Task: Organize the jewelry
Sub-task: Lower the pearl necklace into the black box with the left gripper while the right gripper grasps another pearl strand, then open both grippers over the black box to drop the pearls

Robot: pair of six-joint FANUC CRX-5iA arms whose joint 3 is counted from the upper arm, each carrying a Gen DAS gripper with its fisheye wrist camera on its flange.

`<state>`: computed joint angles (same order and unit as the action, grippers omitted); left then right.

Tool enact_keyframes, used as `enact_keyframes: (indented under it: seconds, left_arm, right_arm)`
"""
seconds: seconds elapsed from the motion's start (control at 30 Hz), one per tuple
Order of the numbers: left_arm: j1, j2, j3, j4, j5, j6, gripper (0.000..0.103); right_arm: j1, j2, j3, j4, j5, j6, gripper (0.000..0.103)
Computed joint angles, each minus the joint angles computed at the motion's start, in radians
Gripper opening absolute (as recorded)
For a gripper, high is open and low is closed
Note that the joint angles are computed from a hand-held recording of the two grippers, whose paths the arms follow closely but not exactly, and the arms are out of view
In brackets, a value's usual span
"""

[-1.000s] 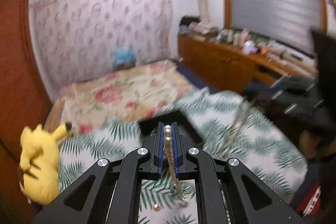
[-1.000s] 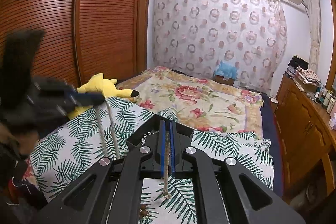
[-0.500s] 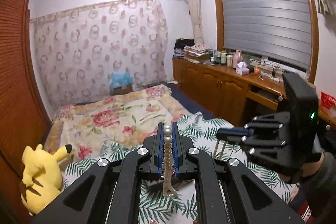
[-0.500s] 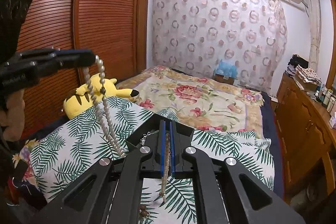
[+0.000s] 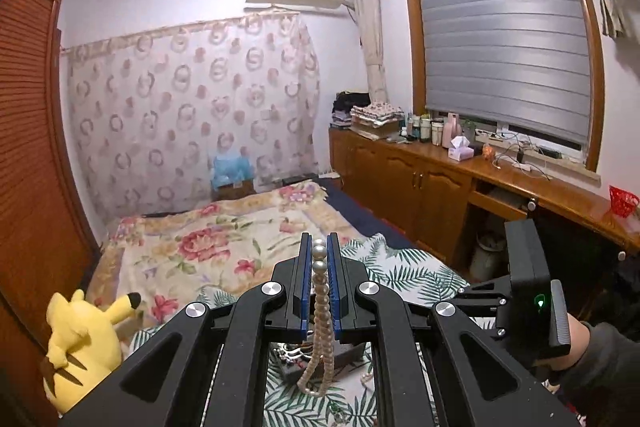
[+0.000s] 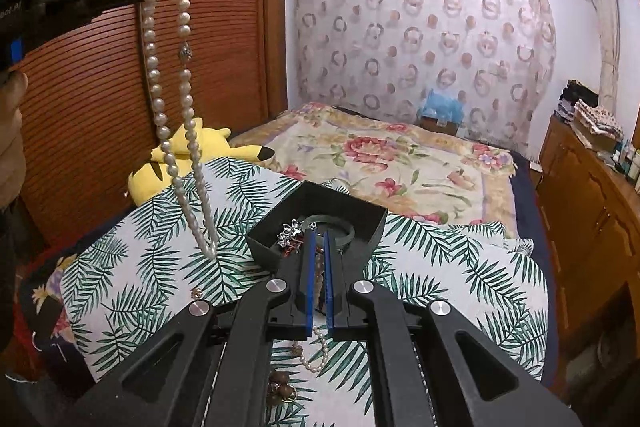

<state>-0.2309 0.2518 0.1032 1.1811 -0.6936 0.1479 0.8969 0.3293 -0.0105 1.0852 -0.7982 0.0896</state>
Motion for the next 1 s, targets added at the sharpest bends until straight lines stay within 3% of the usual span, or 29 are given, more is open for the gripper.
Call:
enact_keyframes:
  seconds: [0.47, 1.0]
  left_arm:
    - [-0.004, 0.059, 0.065, -0.022, 0.005, 0.039, 0.007]
    - [0.004, 0.323, 0.424, -0.262, -0.117, 0.312, 0.007]
  right_arm:
    - [-0.024, -0.006, 0.073, 0.073, -0.012, 0.057, 0.005]
    - [-0.109, 0.056, 0.246, -0.007, 0.066, 0.251, 0.005]
